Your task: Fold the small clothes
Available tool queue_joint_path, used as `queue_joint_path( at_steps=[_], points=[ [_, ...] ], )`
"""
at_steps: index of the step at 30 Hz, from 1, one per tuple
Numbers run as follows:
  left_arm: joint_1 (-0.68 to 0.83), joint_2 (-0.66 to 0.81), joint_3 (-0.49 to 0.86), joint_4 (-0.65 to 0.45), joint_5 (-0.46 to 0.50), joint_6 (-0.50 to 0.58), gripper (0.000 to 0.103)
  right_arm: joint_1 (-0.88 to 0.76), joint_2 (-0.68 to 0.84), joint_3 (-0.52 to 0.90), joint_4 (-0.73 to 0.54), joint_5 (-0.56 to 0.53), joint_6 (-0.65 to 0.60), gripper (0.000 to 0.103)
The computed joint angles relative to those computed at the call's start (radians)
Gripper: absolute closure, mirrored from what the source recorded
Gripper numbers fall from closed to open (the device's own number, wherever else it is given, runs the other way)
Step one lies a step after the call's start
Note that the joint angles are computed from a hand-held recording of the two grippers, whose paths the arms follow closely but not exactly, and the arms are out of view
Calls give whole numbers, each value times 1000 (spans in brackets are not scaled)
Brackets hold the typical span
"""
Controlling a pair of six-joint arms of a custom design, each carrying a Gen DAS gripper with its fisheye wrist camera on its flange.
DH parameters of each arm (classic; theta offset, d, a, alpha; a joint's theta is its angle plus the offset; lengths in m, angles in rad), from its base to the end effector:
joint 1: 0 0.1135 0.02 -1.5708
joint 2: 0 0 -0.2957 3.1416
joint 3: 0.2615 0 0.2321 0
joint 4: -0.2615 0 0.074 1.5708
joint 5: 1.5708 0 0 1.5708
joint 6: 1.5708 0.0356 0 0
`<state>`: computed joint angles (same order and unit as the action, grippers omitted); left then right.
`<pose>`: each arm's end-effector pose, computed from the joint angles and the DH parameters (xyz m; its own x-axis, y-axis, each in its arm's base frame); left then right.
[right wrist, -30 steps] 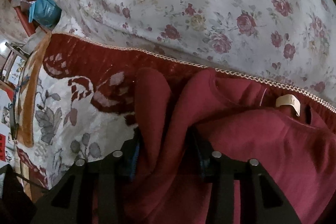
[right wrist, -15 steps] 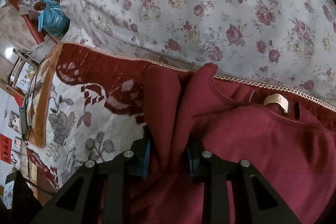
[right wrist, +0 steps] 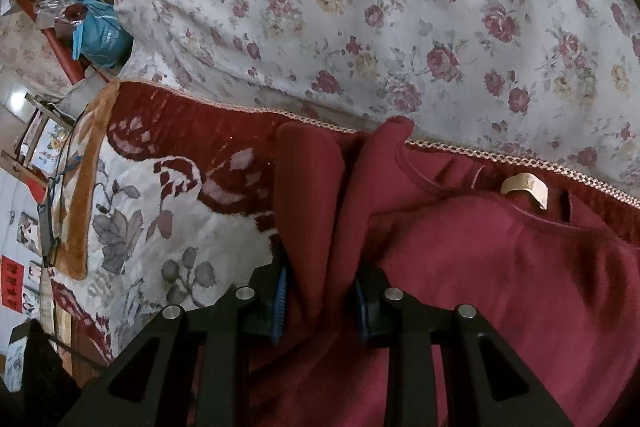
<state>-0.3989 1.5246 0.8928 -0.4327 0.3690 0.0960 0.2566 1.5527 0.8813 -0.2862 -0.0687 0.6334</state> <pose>0.2481 -0.1185 0.2311 -0.7520 0.4140 -0.5129 0.5983 0.7553 -0.2675 0.2804 0.0761 0.2271 -0.8101 0.3979 -0.4306 0.2333 0.8926 0.3859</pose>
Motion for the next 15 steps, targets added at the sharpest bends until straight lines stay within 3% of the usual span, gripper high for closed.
queue_joint_path(
  at_steps=[7,11,15],
  points=[
    [-77,-115,63,-108,60,-24,87,-60,-174,-19,-87,-38,-43,74],
    [-231,-125,115,-136,21,-99,87,-137,-311,-23,-201,-63,-97,74],
    [-429,-96,155,-116,-69,-171,87,-306,-460,-29,-372,-111,-229,74]
  ],
)
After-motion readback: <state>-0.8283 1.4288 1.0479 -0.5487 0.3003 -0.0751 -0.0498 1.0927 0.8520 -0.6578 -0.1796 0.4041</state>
